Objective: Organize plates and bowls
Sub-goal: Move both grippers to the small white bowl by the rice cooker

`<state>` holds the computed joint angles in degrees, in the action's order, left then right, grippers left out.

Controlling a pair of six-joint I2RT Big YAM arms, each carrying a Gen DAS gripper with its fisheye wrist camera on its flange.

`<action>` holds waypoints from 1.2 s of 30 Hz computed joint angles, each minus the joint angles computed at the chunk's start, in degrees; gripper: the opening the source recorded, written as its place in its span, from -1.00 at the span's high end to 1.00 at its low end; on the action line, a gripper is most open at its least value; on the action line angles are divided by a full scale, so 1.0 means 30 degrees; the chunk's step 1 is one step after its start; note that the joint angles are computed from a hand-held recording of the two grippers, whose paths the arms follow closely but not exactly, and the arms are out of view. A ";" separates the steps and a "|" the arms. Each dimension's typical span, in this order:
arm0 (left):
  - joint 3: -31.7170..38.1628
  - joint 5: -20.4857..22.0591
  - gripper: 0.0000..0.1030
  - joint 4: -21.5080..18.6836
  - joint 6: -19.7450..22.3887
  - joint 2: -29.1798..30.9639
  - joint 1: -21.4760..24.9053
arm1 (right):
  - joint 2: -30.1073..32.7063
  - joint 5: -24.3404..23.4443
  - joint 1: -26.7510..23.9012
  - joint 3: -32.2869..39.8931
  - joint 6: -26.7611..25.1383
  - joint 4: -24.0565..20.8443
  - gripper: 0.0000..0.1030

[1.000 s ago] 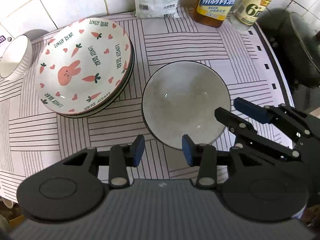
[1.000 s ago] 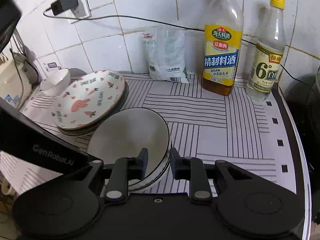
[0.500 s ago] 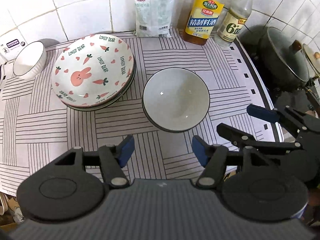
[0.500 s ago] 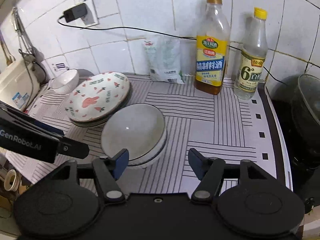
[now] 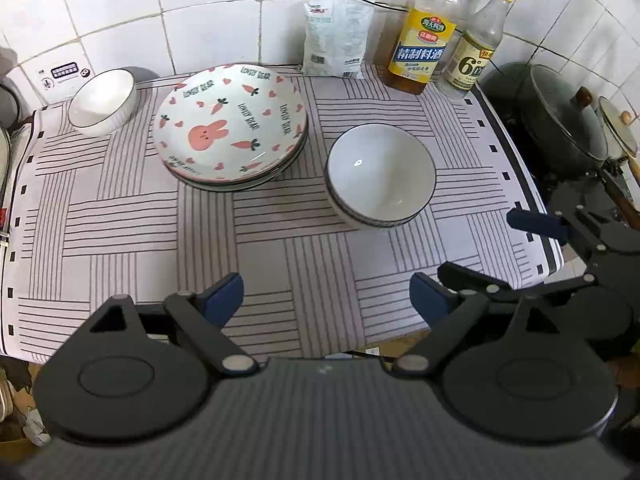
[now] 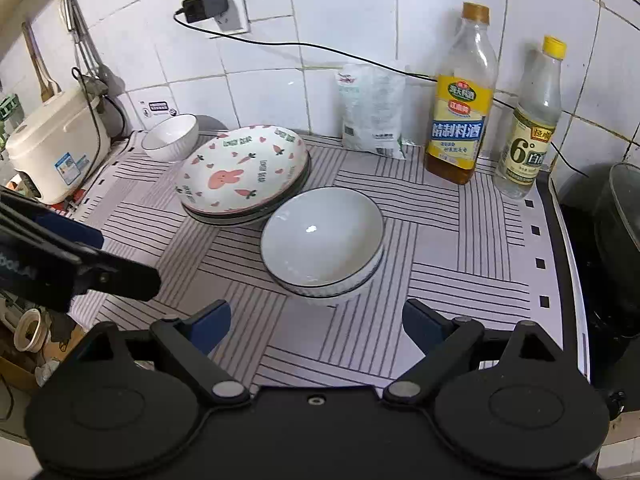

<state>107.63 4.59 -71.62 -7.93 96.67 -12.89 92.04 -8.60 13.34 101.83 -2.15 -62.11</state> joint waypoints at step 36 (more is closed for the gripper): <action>0.5254 0.3419 -0.72 0.3639 0.1043 0.6310 0.7756 | 0.8407 0.2387 0.6746 0.5692 0.2754 0.7971 -0.84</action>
<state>123.40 14.84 -60.71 -4.81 115.60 10.38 117.26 -1.43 33.58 118.91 6.11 -38.19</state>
